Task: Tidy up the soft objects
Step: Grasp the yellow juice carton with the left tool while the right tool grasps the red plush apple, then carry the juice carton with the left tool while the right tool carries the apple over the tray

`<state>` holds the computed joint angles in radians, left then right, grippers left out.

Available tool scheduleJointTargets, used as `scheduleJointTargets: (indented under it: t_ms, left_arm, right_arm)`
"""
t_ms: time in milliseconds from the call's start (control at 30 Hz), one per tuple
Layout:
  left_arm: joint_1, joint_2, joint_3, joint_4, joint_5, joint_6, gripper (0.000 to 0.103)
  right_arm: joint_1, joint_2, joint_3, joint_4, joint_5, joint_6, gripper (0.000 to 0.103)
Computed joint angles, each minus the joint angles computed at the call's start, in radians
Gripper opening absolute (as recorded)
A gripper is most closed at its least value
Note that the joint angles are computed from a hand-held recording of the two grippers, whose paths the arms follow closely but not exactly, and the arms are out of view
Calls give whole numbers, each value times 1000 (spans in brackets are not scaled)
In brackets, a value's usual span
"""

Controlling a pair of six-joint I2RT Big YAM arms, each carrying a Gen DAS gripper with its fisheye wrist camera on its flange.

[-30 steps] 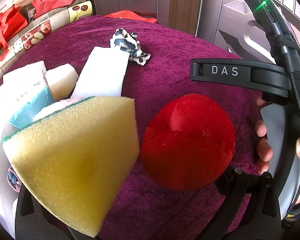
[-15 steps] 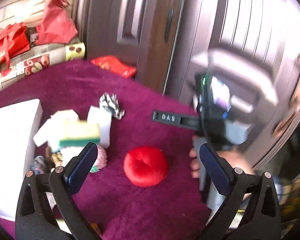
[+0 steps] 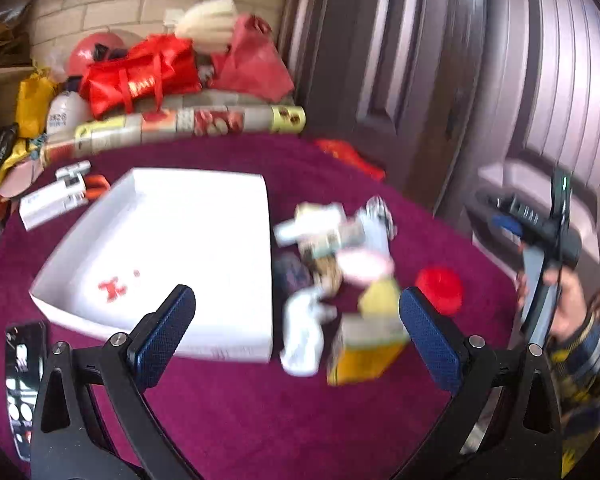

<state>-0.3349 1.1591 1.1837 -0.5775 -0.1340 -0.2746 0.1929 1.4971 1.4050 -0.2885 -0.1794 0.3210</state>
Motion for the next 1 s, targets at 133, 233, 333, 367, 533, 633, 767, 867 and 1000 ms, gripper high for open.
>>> scheduleJointTargets:
  t_ms: [133,233,333,367,533,633,767,867,1000]
  left_arm:
    - [-51,62,1,-1,24,14,103]
    - [-77,121,40,-42,33,2,103]
    - [-93,152,61,-49,36,6,98]
    - [-100,168,78,-59,23,5,98]
    - [-106,201,106,-96,-5,-6,96]
    - [-111,216,116,-110,-13,1,95]
    - [-115,222,117,-115,-23,26,48]
    - [-106,191,84,-74,-9,14,47]
    - [-102,138,50,-18,-20,-5,47]
  right_arm:
    - [23,1,3,-73,-117,-163,103]
    - [54,13,27,-169,-128,-296,103]
    - [80,38,45,-229,-134,-384,103]
    - [82,36,38,-238,-140,-394,103]
    - [110,78,76,-306,-156,-462,98]
    - [130,70,65,-339,-106,-520,89]
    - [142,96,85,-397,-61,-569,63]
    - [126,88,82,-402,-92,-563,58]
    - [107,61,66,-358,-128,-526,57]
